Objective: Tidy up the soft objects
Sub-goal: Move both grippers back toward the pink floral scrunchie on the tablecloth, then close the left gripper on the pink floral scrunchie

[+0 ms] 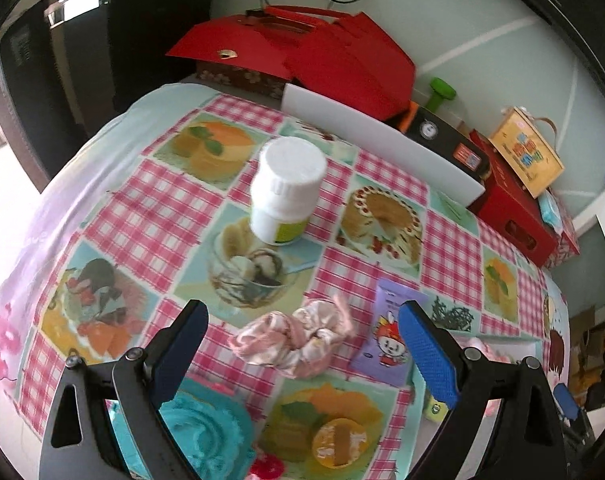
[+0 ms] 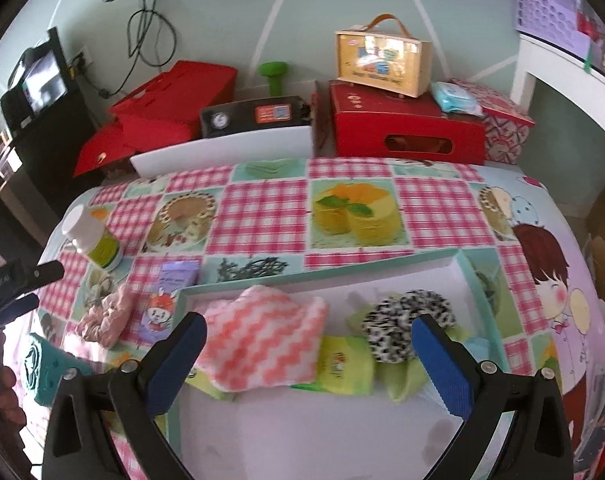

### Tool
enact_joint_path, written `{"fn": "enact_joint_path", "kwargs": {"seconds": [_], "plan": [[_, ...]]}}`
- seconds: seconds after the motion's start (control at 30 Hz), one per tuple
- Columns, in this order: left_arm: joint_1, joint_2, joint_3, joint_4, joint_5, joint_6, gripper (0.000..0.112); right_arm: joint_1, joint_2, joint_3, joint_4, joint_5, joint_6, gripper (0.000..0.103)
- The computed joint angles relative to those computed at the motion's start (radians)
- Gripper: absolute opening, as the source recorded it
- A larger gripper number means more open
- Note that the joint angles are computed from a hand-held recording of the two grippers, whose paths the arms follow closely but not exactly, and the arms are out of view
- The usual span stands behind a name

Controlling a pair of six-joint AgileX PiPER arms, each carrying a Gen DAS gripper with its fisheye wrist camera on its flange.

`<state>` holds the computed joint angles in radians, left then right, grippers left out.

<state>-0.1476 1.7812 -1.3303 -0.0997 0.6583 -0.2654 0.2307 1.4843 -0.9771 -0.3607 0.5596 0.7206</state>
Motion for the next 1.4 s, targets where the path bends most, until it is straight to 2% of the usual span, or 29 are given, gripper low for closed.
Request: {"fn": "enact_joint_path", "kwargs": {"seconds": [0.3,0.63,0.8,1.4], "plan": [[0.051,0.005,0.003,-0.021,0.012,0.004,0.096,0.112,0.087,-0.061,-0.015,0.01,0.028,0.103],[0.067,0.038,-0.008,-0.006,0.039,0.003,0.096,0.188,0.176,-0.115,0.064,-0.044,-0.046,0.103],[0.066,0.071,-0.023,-0.049,0.053,0.039,0.096,0.185,0.219,-0.134,0.166,-0.104,-0.145,0.103],[-0.024,0.207,-0.143,0.029,0.124,0.048,0.096,0.148,0.293,-0.196,0.156,-0.099,-0.156,0.103]]}}
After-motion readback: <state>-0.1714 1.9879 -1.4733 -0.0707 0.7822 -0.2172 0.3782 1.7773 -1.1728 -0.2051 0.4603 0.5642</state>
